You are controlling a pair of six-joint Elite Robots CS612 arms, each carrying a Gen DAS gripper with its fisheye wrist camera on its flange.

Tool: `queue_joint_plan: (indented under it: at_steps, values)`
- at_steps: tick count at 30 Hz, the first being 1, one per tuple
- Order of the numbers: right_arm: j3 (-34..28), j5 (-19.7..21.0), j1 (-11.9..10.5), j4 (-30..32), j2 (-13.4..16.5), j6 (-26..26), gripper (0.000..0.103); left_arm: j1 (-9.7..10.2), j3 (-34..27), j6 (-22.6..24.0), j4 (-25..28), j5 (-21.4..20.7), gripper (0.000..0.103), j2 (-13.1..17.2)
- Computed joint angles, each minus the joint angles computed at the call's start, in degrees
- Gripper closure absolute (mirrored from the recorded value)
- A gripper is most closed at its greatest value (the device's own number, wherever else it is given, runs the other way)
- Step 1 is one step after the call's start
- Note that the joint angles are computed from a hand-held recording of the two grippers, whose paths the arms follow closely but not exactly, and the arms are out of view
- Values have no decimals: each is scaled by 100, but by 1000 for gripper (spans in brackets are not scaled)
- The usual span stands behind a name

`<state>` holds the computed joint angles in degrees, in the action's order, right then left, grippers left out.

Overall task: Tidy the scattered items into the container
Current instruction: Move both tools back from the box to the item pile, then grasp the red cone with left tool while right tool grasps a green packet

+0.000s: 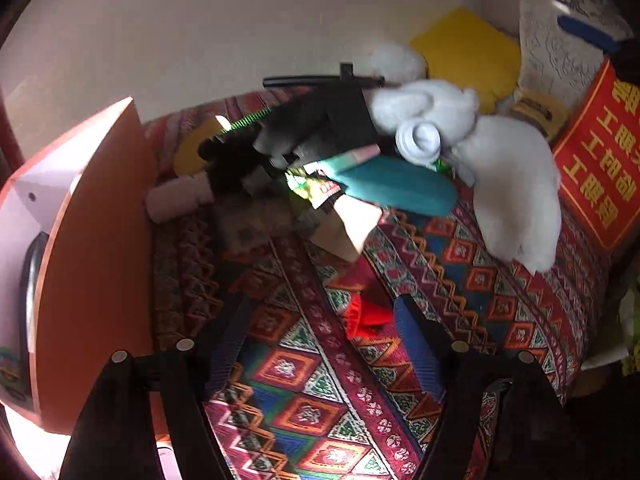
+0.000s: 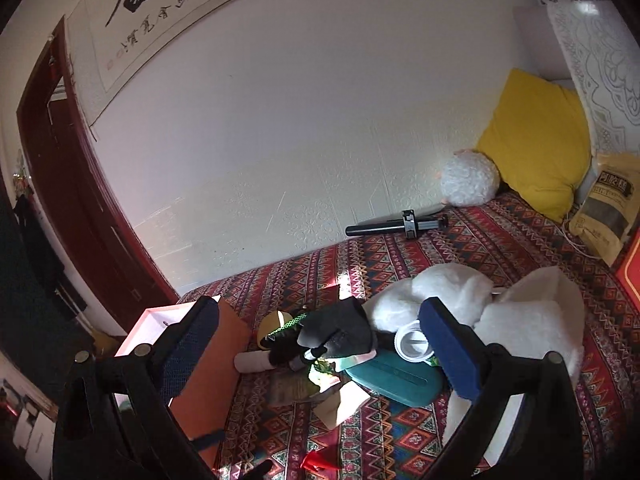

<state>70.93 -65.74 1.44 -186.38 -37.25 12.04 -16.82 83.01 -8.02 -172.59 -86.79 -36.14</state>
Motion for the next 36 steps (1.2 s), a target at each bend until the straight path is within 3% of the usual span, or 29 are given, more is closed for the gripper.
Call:
queue_joint_plan:
  at_steps: [4, 6, 8, 9, 12, 15, 18, 20, 25, 28, 36]
  values:
    - [9, 33, -120, 281, -3, -33, 2, -142, -109, 89, 389, 6, 35, 197]
    - [-43, 82, -166, 485, 35, -48, 2, -186, -140, 107, 327, 140, 35, 272]
    - [-119, 149, -202, 740, 88, -52, 3, -204, -159, 117, 143, 166, 55, 324]
    - [-159, 189, -217, 864, 120, -59, 4, -208, -189, 82, 199, 169, 79, 328]
    - [-312, 435, -255, 1377, 222, -153, 20, -252, -192, -115, 356, 365, 80, 272]
    - [-548, 1101, -291, 2009, 399, -148, 33, -236, -109, -437, 384, 407, 81, 180]
    - [-931, 1923, -284, 2867, 685, -106, 42, -141, 49, -763, 65, 297, 81, 43]
    - [-1151, 2236, -235, 3348, 863, -56, 47, -79, 173, -968, -253, 267, 81, -66]
    - [-1738, 2283, -69, 4161, 1289, 165, 50, 88, 395, -1243, -825, 391, 81, -299]
    - [-2076, 2305, 0, 4310, 1538, 420, 51, 208, 518, -1350, -1051, 350, 81, -403]
    - [-2945, 1774, 167, 4536, 2068, 859, 52, 417, 771, -1453, -1484, 505, 81, -603]
